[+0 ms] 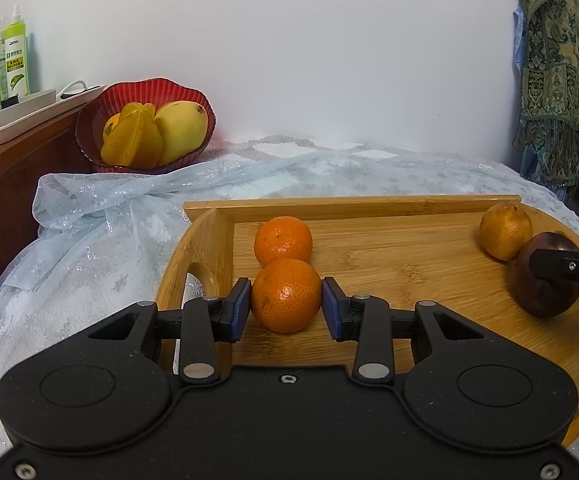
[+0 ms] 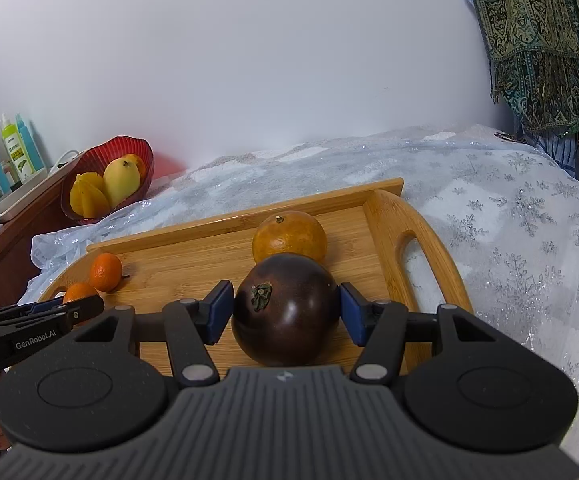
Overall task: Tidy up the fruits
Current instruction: 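Carry the mandarin with the left tool while the right tool carries the tomato onto the tray, then open the left tool releasing the mandarin while the right tool releases the tomato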
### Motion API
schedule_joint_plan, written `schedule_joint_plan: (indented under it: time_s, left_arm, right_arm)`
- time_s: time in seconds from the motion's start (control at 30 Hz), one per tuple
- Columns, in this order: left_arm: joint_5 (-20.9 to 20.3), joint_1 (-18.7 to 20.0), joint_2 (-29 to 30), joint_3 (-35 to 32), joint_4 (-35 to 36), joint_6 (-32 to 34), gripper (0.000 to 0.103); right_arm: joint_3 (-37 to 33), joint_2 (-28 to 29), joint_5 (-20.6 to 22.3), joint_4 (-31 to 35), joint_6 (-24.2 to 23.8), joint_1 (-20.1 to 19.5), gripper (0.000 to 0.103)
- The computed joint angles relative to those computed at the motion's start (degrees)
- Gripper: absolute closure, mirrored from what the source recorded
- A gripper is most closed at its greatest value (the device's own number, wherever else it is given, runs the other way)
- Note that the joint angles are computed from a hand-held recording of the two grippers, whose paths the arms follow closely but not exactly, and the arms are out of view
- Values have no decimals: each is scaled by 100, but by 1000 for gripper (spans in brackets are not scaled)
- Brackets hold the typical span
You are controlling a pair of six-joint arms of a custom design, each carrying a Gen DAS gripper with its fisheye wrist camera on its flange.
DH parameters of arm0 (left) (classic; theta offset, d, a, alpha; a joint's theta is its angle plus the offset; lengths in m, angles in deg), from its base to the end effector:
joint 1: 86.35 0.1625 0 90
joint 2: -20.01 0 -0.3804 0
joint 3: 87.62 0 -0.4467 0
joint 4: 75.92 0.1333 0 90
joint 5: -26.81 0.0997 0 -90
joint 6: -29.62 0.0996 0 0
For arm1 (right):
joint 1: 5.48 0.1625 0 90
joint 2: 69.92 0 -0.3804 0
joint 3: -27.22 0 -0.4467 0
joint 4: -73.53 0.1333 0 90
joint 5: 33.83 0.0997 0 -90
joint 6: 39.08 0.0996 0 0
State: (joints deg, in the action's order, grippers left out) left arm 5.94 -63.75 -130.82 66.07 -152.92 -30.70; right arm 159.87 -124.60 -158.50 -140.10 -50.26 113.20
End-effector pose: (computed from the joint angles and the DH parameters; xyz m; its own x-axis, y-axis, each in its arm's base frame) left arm -0.0978 -0.2859 0.2642 -0.7226 -0.1097 -0.6825 0.5256 0.5540 -0.6456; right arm 0.2790 -0.3504 0.0500 -0.8344 -0.1559 0.5287 -0.5068 0.5942 -0.6245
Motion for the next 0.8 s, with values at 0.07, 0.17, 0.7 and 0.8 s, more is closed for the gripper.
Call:
schedule_joint_plan:
  time_s: [0.07,0.17,0.7,0.8]
  left_arm:
    - [4,-7,13,-2,26,-16,67]
    - [-7,-16,14,-3,35,-9,66]
    - [-184,-55,-229,-17,248,-240,44]
    - [-259,-132,-278,-16,310,-232,33]
  right_arm:
    - [5,-5,3,1,6,-5,42]
    - [1,7,-14,-20,28,3,38]
    - [49,-15,-128,80,209,10,22]
    - [62,-43,-101,137,256,14,19]
